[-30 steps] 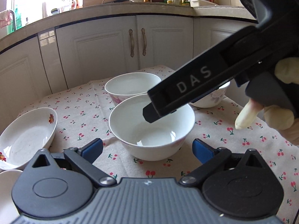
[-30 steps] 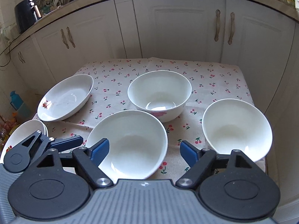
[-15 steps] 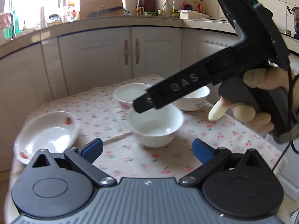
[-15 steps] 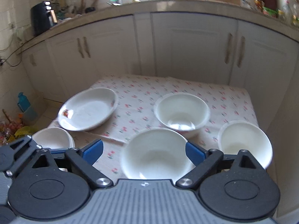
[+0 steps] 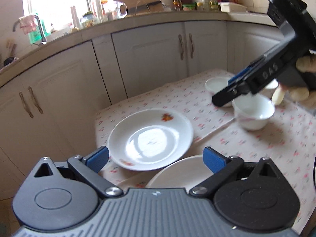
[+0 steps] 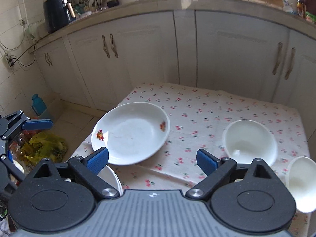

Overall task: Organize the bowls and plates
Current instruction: 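Grip the rim of the white fruit-decal plate with the right gripper, then lift the fruit-decal plate with the right gripper over the stacked plates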

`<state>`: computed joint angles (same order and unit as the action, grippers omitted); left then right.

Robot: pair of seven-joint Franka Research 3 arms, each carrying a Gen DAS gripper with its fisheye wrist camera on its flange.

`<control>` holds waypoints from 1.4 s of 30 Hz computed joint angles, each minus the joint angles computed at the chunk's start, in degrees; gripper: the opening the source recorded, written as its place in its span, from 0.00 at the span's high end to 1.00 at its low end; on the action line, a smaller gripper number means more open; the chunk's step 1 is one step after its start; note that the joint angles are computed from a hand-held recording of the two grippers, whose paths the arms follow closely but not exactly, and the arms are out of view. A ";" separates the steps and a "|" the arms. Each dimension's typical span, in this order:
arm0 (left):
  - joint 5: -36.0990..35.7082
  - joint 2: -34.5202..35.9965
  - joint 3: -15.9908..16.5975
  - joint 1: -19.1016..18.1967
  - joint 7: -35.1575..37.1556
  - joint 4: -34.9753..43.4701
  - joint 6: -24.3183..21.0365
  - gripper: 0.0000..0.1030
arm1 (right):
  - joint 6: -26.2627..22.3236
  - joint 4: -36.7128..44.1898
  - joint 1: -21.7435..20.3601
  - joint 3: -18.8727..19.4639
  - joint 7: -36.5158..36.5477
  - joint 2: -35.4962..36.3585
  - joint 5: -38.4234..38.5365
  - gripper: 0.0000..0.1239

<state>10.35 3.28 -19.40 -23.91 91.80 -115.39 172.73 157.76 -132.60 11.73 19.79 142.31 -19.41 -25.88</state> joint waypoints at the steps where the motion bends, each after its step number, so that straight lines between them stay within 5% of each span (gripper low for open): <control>1: -3.29 0.65 -0.46 1.04 3.76 0.37 0.14 0.04 | -0.16 1.23 -0.04 0.00 -0.04 1.39 0.27 0.21; 5: -25.34 3.97 -6.15 7.92 26.62 3.84 -2.62 0.07 | -1.30 5.83 1.72 -2.00 -0.52 6.62 2.39 0.21; 9: -36.10 8.45 -8.69 12.39 41.20 8.85 -8.73 0.07 | -3.26 9.80 4.05 -4.65 -1.43 11.16 2.89 0.21; 12: -37.80 11.73 -8.31 12.86 45.84 12.01 -12.18 0.15 | -5.00 12.32 5.85 -6.88 -1.86 14.07 4.00 0.21; 23: -38.26 21.03 -9.15 13.30 55.80 22.28 -22.11 0.18 | -6.80 18.54 9.88 -12.64 -4.69 21.65 9.32 0.23; 34: -39.77 26.84 -9.98 13.81 61.01 29.92 -30.26 0.21 | -6.38 22.78 10.57 -14.93 -10.98 27.06 19.23 0.45; 42: -40.32 28.80 -9.53 13.42 64.20 33.37 -34.26 0.21 | -6.39 23.42 11.02 -15.91 -13.63 28.18 22.18 0.49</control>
<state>-29.97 32.08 -28.93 -10.50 156.00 -82.02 138.48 151.37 -109.18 22.75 3.89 128.68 8.77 -3.70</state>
